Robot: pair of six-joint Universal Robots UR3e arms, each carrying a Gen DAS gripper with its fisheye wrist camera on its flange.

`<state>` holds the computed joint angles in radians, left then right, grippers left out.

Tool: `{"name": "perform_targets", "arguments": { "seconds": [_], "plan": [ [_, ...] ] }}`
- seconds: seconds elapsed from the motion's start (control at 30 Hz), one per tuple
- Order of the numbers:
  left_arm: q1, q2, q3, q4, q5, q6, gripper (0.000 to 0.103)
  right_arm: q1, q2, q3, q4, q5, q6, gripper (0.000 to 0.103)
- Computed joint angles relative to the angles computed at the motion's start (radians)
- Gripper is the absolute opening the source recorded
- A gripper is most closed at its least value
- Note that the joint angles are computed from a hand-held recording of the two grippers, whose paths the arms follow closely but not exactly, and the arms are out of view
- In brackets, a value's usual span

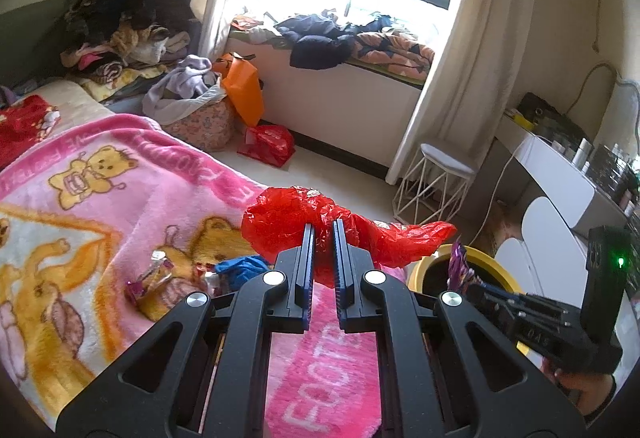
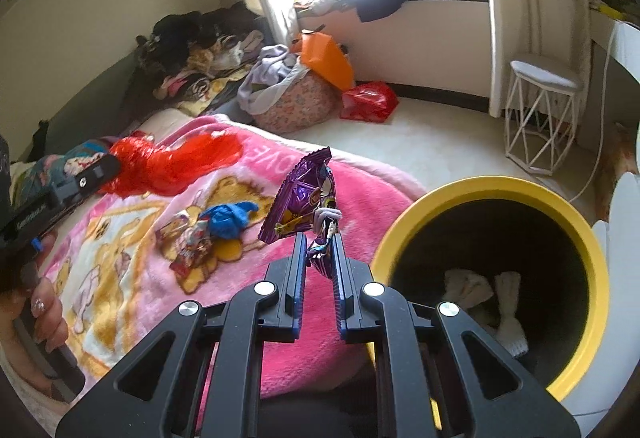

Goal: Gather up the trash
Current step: 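Carry both items over the yellow bin and open both tools to drop them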

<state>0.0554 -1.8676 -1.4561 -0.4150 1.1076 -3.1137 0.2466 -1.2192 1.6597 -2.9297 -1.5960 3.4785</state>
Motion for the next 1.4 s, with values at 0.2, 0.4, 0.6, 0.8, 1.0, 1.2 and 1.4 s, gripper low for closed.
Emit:
{"name": "perform_targets", "arguments": {
  "seconds": [0.2,0.4,0.6,0.8,1.0,1.2,1.4],
  "plan": [
    [-0.035,-0.007,0.003,-0.001,0.013,0.017,0.005,-0.033,-0.05,0.072,-0.033,-0.027,0.016,0.012],
    [-0.082,-0.02,0.014,-0.001,0.038,0.039,0.005,-0.081,-0.1,0.152,-0.07,-0.027,0.038,0.012],
    [-0.128,-0.042,0.033,-0.015,0.05,0.061,0.005,-0.119,-0.139,0.215,-0.095,-0.044,0.053,0.012],
    [-0.183,-0.077,0.064,-0.034,0.064,0.089,0.005,-0.164,-0.175,0.282,-0.125,-0.055,0.068,0.012],
    [-0.244,-0.122,0.099,-0.051,0.087,0.125,0.006,-0.216,-0.202,0.345,-0.152,-0.045,0.08,0.012],
    [-0.3,-0.17,0.128,-0.064,0.1,0.157,0.006,-0.256,-0.216,0.403,-0.183,-0.039,0.099,0.012],
    [-0.349,-0.214,0.157,-0.086,0.111,0.183,0.006,-0.294,-0.217,0.438,-0.205,-0.023,0.107,0.012]
  ]
}}
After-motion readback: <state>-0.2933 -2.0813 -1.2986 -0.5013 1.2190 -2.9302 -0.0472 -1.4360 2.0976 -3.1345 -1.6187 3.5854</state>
